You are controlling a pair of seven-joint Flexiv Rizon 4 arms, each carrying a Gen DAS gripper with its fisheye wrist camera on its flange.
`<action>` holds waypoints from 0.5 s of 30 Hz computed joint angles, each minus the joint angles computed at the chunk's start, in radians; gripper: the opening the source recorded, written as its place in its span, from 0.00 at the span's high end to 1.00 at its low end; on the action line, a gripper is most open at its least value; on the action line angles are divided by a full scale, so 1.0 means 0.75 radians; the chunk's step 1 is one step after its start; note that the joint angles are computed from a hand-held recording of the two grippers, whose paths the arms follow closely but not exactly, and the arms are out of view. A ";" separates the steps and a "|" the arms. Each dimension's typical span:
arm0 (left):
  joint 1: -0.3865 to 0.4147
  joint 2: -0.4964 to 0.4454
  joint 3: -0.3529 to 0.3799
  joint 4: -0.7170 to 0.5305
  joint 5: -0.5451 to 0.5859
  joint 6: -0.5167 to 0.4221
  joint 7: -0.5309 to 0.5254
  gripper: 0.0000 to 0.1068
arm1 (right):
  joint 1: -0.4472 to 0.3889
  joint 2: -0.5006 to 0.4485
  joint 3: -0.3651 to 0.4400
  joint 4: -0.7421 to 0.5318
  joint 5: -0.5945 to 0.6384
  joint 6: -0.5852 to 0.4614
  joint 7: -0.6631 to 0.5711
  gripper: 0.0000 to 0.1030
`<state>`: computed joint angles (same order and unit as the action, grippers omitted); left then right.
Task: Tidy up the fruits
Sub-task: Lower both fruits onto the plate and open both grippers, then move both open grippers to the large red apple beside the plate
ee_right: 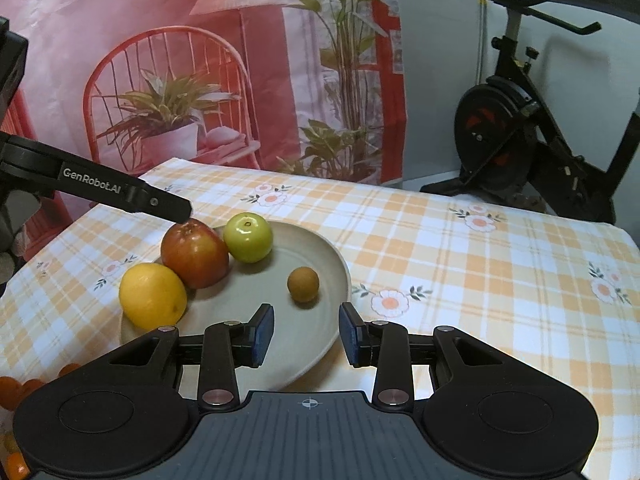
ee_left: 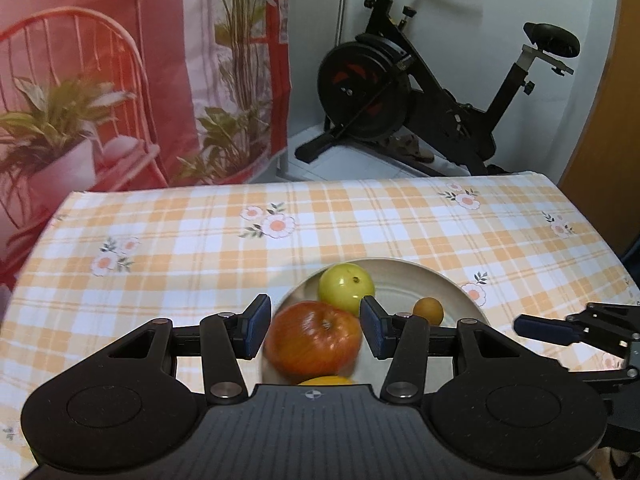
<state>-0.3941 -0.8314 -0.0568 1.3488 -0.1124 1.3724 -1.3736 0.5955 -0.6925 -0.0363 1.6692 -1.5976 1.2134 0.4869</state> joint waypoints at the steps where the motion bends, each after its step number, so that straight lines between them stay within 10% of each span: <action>1: 0.000 0.015 0.003 0.022 0.004 0.019 -0.005 0.51 | 0.004 0.009 0.003 0.011 -0.001 -0.008 0.010 0.68; 15: 0.002 0.192 0.023 0.314 0.027 0.231 -0.031 0.51 | 0.046 0.091 0.051 0.094 0.027 -0.117 0.046 0.68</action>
<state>-0.3928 -0.6876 -0.0396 1.5846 -0.0920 1.5459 -1.3966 0.6300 -0.6242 0.0022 1.7400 -1.5773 1.1258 0.5216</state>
